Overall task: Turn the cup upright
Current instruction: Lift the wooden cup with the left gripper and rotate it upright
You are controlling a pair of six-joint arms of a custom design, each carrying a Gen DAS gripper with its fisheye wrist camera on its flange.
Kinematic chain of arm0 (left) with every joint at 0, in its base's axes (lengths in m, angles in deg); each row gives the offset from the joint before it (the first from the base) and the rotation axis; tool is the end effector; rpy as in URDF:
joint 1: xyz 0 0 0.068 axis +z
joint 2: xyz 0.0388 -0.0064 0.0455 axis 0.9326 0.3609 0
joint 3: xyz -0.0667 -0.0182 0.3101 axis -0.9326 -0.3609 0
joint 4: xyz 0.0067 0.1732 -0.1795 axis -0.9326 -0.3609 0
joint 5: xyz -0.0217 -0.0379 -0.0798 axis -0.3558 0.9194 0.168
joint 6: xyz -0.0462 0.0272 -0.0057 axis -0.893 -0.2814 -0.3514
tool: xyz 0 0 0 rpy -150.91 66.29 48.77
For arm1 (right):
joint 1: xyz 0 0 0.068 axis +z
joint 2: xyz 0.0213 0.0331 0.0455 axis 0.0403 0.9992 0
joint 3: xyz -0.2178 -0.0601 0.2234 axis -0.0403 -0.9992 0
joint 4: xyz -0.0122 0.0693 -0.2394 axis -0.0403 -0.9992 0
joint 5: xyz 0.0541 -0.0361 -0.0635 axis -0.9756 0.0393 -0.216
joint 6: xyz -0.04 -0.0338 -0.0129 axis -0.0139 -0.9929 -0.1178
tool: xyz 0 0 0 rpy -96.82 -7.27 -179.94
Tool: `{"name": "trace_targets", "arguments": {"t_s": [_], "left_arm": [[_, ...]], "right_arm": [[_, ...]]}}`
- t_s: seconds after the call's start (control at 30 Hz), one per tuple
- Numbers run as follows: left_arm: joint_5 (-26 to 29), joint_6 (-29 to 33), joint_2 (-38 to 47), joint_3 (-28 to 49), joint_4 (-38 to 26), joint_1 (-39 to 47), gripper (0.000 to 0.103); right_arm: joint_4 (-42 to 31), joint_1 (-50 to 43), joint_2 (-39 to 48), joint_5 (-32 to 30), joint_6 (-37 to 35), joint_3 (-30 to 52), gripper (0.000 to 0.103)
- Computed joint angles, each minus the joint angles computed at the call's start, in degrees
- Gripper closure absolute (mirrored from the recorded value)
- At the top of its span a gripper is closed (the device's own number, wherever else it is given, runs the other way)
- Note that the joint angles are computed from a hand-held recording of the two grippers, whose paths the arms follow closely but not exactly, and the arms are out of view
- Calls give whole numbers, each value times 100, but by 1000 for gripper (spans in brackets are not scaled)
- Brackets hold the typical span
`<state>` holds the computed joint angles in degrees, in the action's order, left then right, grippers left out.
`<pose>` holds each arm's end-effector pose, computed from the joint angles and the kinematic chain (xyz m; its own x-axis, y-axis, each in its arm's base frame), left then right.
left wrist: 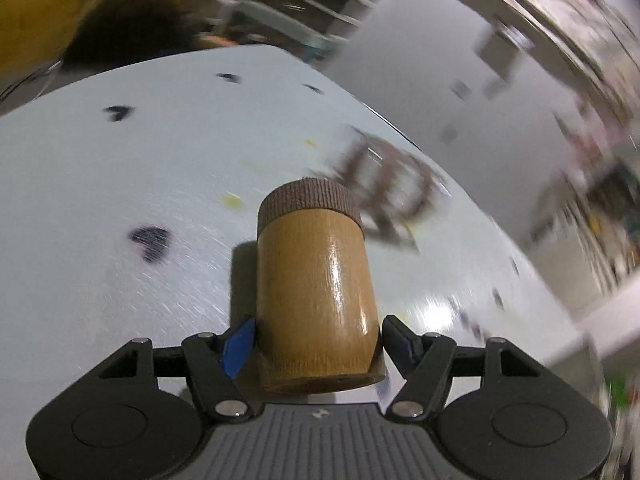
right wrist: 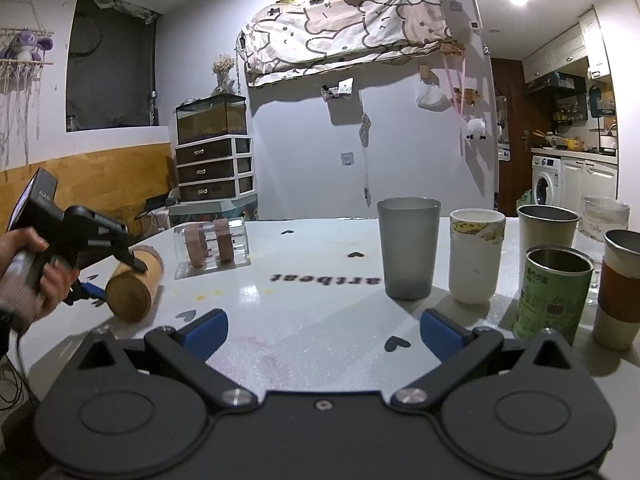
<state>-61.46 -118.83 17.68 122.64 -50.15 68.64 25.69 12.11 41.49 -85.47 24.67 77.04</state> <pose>0.3994 -0.0062 0.2266 -0.6573 -0.5013 -0.5627 -0.2740 0.8545 -0.4413 0.2352 0.0421 0.1892 -0.2929 0.0339 -0.9555 -0.1859 0.9783 0.0917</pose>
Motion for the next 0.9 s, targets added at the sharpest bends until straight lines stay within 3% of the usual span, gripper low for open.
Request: {"name": "trace_targets", "arguments": {"t_s": [0.3, 0.57, 0.77, 0.9], "left_arm": [[395, 1747, -390, -620, 119, -1024, 34], [508, 3245, -525, -1097, 597, -1961, 34], [21, 3864, -762, -1792, 1414, -2534, 34], [-270, 3744, -913, -2308, 2102, -2727, 34]], "right_arm": [[-177, -366, -290, -117, 260, -44, 0], [-588, -503, -565, 184, 301, 24, 0], [-1360, -884, -507, -306, 855, 402, 0], [-1884, -969, -286, -457, 1409, 768, 0]]}}
